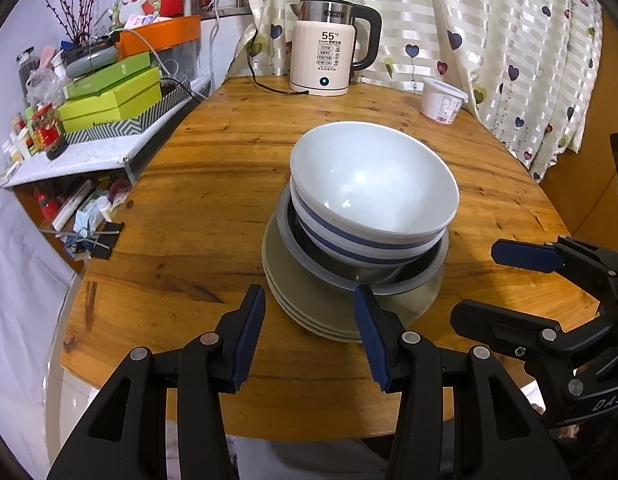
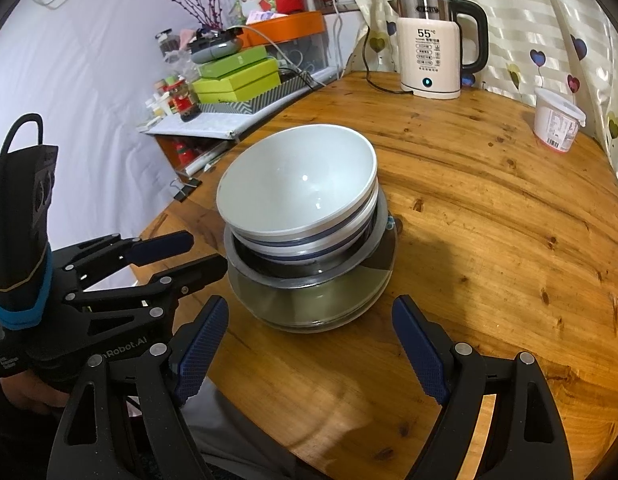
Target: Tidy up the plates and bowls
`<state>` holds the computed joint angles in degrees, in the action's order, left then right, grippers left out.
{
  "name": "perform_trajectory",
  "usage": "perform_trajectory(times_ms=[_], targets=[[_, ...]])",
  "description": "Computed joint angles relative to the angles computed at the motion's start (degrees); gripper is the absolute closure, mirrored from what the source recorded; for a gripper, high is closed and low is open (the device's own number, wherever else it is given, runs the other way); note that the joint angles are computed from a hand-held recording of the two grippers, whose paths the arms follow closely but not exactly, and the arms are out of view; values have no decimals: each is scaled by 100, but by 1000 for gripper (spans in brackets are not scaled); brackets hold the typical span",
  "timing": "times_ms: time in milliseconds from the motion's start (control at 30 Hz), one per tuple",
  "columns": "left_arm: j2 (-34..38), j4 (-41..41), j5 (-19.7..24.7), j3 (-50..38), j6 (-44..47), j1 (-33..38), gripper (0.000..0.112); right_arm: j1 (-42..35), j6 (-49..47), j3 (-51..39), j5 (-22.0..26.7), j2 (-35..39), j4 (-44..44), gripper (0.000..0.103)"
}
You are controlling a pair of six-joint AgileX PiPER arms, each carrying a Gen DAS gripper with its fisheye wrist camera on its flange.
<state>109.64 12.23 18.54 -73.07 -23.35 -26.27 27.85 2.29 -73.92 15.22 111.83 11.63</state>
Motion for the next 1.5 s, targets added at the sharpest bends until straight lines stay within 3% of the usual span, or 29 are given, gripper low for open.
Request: perform_trajectory(times_ms=[167,333,500,1167,1500], targets=[[-17,-550,-64,54,451,71,65,-5,-19,-5,-2,4,17,18],[-51,-196,-64,108,68,30,65,5,2,14,-15,-4,-3,18],[-47,-826,-65,120,623,103,65,3,-20,20,-19,-7,17,18],[-56,-627,84,139,364,63,65,76,391,130,-79,-85,-378,18],[-14,-850,172,79,602,79,65,155,994,240,-60,-212,-1039,18]])
